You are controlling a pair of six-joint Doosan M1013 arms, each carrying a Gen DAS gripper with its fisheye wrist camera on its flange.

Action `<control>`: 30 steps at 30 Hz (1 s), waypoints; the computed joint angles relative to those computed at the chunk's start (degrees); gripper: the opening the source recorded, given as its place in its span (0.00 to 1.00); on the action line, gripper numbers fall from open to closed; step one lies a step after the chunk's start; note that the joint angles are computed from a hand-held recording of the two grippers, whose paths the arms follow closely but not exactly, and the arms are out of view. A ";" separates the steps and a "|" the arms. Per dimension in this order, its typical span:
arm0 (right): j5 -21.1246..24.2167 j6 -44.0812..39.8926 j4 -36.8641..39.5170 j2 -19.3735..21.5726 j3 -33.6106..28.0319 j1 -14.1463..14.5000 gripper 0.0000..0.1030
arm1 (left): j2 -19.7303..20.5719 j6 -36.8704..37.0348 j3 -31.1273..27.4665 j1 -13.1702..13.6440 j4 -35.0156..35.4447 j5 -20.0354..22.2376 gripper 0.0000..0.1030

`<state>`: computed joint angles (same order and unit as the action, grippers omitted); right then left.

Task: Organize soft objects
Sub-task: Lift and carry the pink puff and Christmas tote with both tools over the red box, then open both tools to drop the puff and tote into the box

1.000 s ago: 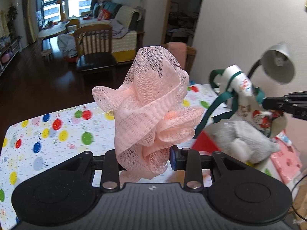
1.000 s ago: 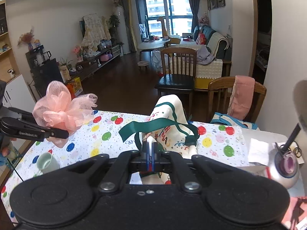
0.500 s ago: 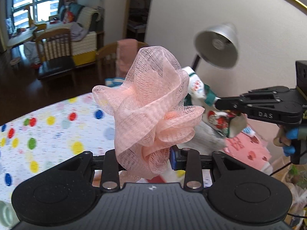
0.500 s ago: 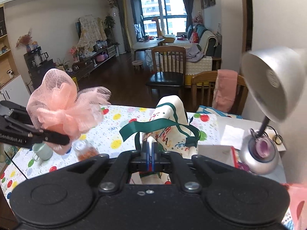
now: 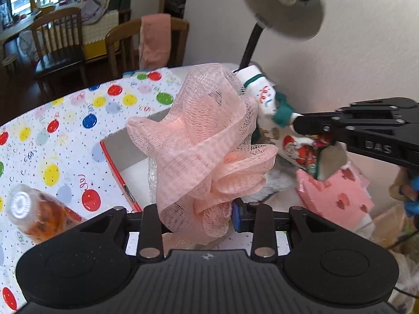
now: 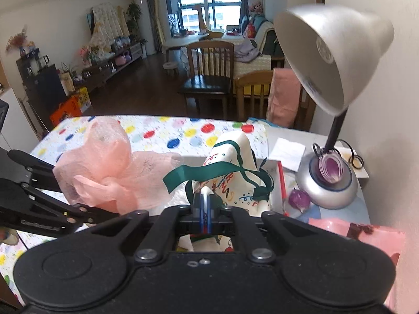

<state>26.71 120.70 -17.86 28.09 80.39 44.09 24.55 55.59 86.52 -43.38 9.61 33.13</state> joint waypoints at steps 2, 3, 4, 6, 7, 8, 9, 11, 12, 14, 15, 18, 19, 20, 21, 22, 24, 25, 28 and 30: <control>0.34 -0.49 0.53 0.35 0.02 -0.18 0.02 | 1.22 -1.81 -0.87 -0.10 0.93 0.67 0.32; 0.41 -0.66 0.47 0.51 0.16 -0.32 0.02 | 1.79 -2.38 -1.19 -0.06 1.10 0.85 0.32; 0.78 -0.89 0.50 0.83 -0.05 -0.35 0.02 | 2.36 -2.82 -1.50 -0.05 1.74 1.02 0.32; 1.16 -1.04 0.88 1.31 -0.22 -0.46 0.02 | 3.47 -4.04 -2.17 -0.20 3.97 1.32 0.32; 1.51 -1.27 1.16 1.70 -0.56 -0.50 0.02 | 4.01 -4.45 -2.62 -0.18 4.21 1.81 0.32; 1.54 -1.82 1.68 2.08 -0.70 -0.63 0.02 | 4.53 -4.85 -3.08 -0.06 3.86 2.37 0.32; 1.73 -2.24 2.17 2.41 -0.98 -0.70 0.02 | 4.94 -4.73 -3.38 0.10 3.13 2.52 0.32; 1.93 -3.30 3.54 3.16 -1.59 -0.88 0.02 | 5.63 -4.78 -3.88 0.05 3.40 2.51 0.32; 1.95 -3.80 4.43 3.53 -1.87 -0.99 0.02 | 6.01 -5.20 -4.20 -0.07 4.18 2.86 0.32; 2.10 -4.65 5.74 4.13 -2.35 -1.11 0.02 | 6.67 -5.31 -4.81 -0.12 3.89 3.68 0.32; 2.06 -4.94 6.33 4.38 -2.49 -1.15 0.02 | 6.94 -5.11 -5.01 -0.07 3.20 3.88 0.32; 1.78 -6.06 8.35 5.00 -2.89 -1.31 0.02 | 7.79 -4.72 -5.65 -0.17 2.95 4.92 0.32; 1.70 -6.26 8.82 5.19 -3.03 -1.34 0.02 | 8.00 -4.76 -5.72 -0.15 2.87 5.08 0.32; 1.56 -6.57 9.50 5.49 -3.27 -1.47 0.02 | 8.27 -4.86 -5.89 -0.08 2.70 5.28 0.32; 1.39 -6.80 10.21 5.64 -3.34 -1.53 0.02 | 8.50 -5.00 -6.05 -0.03 2.60 5.49 0.32; 1.33 -6.85 10.66 5.85 -3.49 -1.58 0.02 | 8.73 -5.23 -6.24 -0.02 2.66 5.78 0.32; 1.33 -7.09 11.48 6.26 -3.77 -1.62 0.02 | 9.21 -5.21 -6.66 0.08 2.56 6.35 0.32; 1.22 -7.28 12.01 6.39 -3.80 -1.66 0.02 | 9.41 -5.25 -6.82 0.13 2.49 6.55 0.32; 0.82 -7.23 13.18 6.65 -3.74 -1.66 0.03 | 10.03 -5.25 -7.48 0.26 2.36 7.41 0.32; 0.75 -7.59 14.03 6.83 -3.72 -1.76 0.03 | 10.46 -5.48 -7.89 0.28 2.66 8.02 0.33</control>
<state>27.46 113.11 -3.83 34.92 76.68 42.32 35.02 50.11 78.63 -43.10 12.27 41.16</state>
